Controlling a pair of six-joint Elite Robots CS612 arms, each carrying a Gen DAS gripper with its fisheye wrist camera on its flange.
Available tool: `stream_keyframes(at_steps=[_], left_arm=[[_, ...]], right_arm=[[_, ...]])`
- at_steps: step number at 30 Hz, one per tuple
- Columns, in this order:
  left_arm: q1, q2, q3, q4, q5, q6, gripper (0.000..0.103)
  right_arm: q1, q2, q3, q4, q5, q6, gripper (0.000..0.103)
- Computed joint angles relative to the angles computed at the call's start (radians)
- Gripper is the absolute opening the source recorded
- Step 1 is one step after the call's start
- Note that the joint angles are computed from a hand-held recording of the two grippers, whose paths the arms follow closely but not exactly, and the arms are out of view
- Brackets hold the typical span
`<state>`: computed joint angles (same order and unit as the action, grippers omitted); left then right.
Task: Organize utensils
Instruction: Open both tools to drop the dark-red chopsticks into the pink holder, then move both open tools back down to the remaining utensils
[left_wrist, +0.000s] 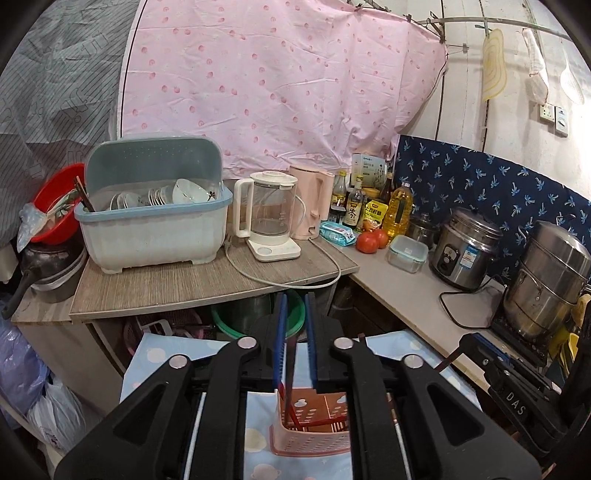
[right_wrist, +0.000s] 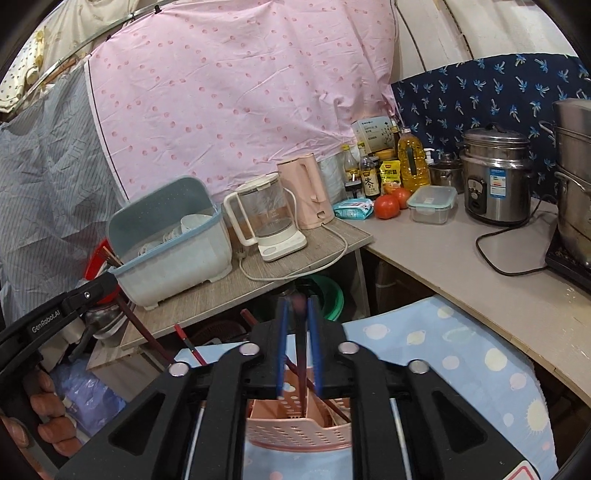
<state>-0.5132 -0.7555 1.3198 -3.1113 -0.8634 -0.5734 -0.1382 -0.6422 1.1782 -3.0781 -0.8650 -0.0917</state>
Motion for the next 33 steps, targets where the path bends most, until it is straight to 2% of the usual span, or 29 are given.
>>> stream_keyframes(at_steps=[1,3,11,17,24,33], left_arm=[[-0.001,0.000,0.001,0.002,0.005,-0.003,0.025],[-0.005,-0.002,0.007,0.004,0.014,-0.008,0.033],[-0.020,-0.025,0.044,0.016,0.010,-0.017,0.034],[-0.043,-0.050,0.094,0.009,0.008,-0.023,0.034],[-0.083,-0.086,0.183,0.023,-0.007,-0.050,0.034],[-0.134,-0.111,0.305,0.105,-0.099,-0.159,0.034]], right_arm=[[-0.002,0.000,0.002,-0.009,0.001,0.007,0.026],[-0.006,-0.004,0.011,-0.025,0.000,0.016,0.026],[-0.024,-0.034,0.062,-0.049,0.019,0.015,0.026],[-0.044,-0.075,0.144,-0.070,0.041,-0.010,0.026],[-0.077,-0.140,0.295,-0.060,0.063,-0.113,0.026],[-0.131,-0.220,0.516,0.012,0.027,-0.317,0.026]])
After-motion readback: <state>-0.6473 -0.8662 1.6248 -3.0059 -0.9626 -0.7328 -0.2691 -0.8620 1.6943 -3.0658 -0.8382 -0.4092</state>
